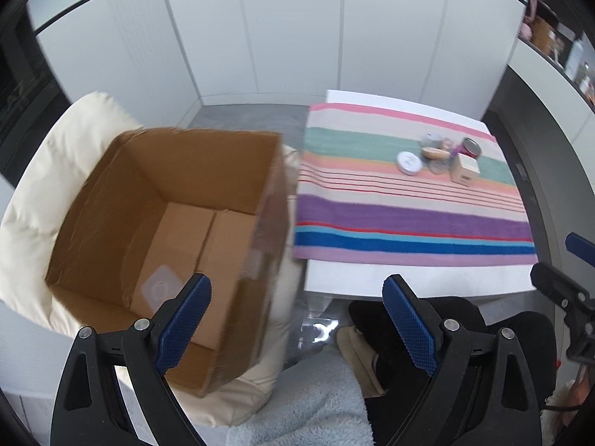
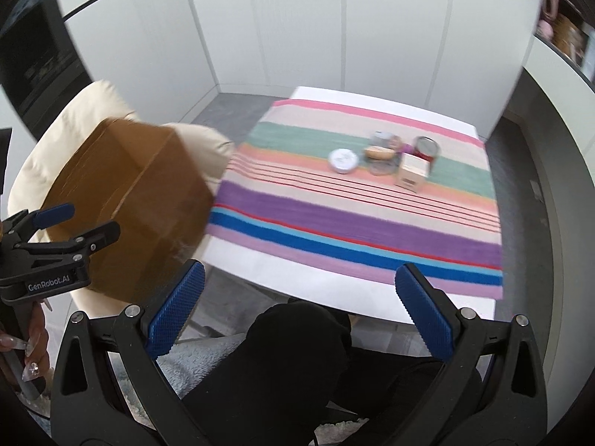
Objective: Organize objects
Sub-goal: 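Withdraw both tools from the box back toward the cloth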
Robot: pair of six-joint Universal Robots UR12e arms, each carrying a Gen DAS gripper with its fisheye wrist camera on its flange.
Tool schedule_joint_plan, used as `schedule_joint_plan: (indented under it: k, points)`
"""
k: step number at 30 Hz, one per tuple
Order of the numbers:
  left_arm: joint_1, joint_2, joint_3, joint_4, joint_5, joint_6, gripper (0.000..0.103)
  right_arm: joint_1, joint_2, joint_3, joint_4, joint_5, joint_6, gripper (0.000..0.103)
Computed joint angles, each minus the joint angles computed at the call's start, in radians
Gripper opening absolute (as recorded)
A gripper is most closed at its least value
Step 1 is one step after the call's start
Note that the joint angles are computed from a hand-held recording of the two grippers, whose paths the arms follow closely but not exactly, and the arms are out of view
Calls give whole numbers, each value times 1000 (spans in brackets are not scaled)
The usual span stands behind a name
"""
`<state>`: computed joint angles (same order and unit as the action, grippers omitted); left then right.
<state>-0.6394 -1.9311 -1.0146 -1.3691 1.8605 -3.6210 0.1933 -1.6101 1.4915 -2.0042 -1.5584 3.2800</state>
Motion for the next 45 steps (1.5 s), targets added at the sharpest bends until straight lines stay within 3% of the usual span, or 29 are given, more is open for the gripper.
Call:
schedule_joint_plan:
  k: [15,24,33,45]
  points:
    - [-54,-136,187,-26,-36,107,95,-133,-87,95,24,-11,77,103]
    - [-66,-202,280,-72,-74,119,95,-193,-104,123,25,10,94,103]
    - [-63,-290,415,-130,-86,146,95,-223,-75,119,16,31,79,103]
    - [-45,-500,746,-239,-44,153,95,-253,7,88,-8,19,48,103]
